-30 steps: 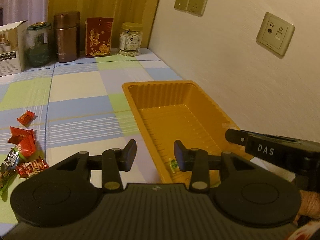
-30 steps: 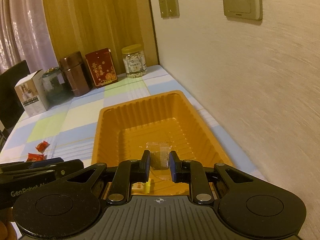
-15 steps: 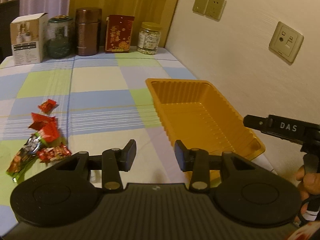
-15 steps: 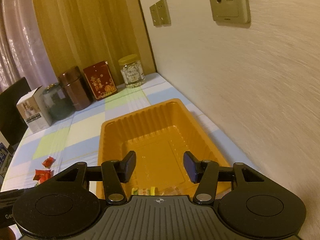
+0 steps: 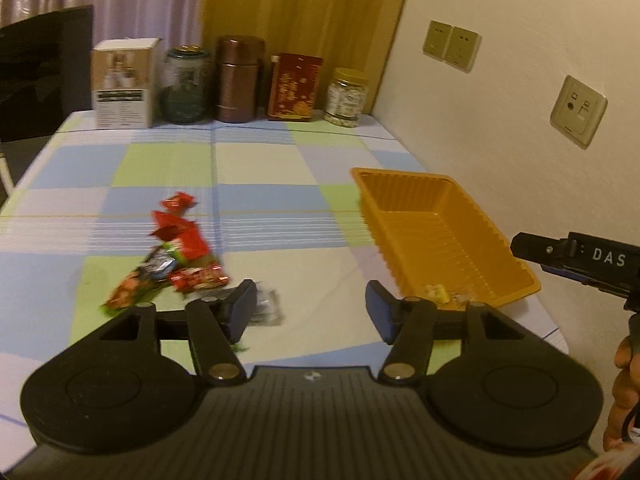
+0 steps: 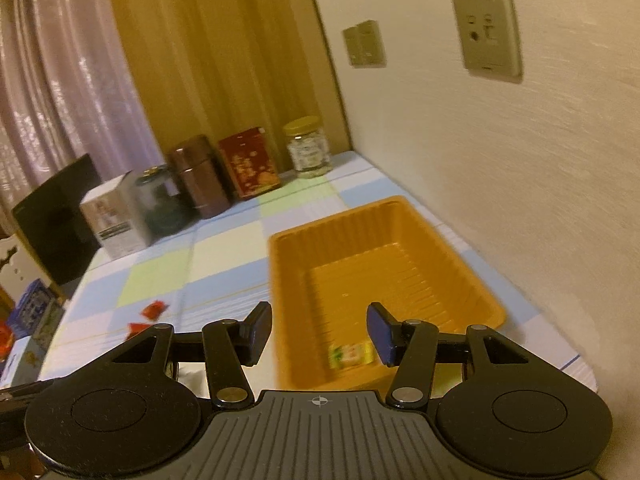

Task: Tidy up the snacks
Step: 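Move both tools back toward the snack pile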

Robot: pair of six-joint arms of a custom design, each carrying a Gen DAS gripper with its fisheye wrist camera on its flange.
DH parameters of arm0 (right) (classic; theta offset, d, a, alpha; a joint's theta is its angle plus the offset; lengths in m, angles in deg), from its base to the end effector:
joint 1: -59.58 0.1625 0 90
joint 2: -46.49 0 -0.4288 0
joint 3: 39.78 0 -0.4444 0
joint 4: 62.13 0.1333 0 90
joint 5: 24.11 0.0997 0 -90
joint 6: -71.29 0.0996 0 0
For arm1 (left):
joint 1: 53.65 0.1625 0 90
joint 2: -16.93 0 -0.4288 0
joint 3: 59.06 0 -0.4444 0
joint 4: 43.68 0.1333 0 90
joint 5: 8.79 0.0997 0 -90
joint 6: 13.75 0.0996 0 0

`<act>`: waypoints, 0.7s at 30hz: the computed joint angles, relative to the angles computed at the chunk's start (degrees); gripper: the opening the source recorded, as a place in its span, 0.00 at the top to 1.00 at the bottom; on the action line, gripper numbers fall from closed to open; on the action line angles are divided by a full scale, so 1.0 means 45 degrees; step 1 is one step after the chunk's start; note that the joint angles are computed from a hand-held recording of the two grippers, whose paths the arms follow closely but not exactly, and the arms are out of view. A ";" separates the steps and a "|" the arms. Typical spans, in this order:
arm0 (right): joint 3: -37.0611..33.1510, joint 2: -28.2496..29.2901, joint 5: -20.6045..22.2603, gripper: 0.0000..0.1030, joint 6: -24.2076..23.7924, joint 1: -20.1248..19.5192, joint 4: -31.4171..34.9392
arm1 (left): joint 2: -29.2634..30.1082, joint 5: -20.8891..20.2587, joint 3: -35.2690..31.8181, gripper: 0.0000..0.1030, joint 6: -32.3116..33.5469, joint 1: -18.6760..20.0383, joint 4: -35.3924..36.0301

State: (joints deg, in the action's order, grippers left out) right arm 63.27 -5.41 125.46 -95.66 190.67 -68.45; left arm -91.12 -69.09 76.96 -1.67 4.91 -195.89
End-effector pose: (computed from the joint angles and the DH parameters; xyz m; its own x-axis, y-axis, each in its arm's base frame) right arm 0.3702 -0.3523 0.0476 -0.8680 0.2447 0.4321 -0.2744 0.4887 -0.8281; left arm -0.0480 -0.4286 0.3463 -0.7766 0.3581 -0.5183 0.6072 0.6447 -0.4645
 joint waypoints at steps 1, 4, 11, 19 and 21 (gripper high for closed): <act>-0.0086 0.0133 -0.0073 0.48 0.0134 0.0121 0.0097 | -0.0271 0.0104 0.0016 0.41 0.0024 0.0016 0.0175; -0.0389 0.0580 -0.0195 0.47 0.0539 0.0447 0.0456 | -0.1090 0.0381 0.0099 0.34 0.0120 0.0104 0.0619; -0.1003 0.1424 -0.0517 0.41 0.1354 0.0964 0.1239 | -0.2335 0.1031 0.0075 0.30 0.0466 0.0403 0.1300; -0.1457 0.2059 -0.0917 0.38 0.1465 0.1208 0.1808 | -0.2826 0.1231 -0.0104 0.25 0.0843 0.0854 0.1465; -0.1526 0.2147 -0.1002 0.36 0.1395 0.1208 0.1868 | -0.2814 0.1146 -0.0214 0.25 0.1037 0.1042 0.1510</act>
State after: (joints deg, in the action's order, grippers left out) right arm 56.40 4.25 120.96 -89.38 196.10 -60.04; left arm -103.79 -63.94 76.00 2.99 9.60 -189.10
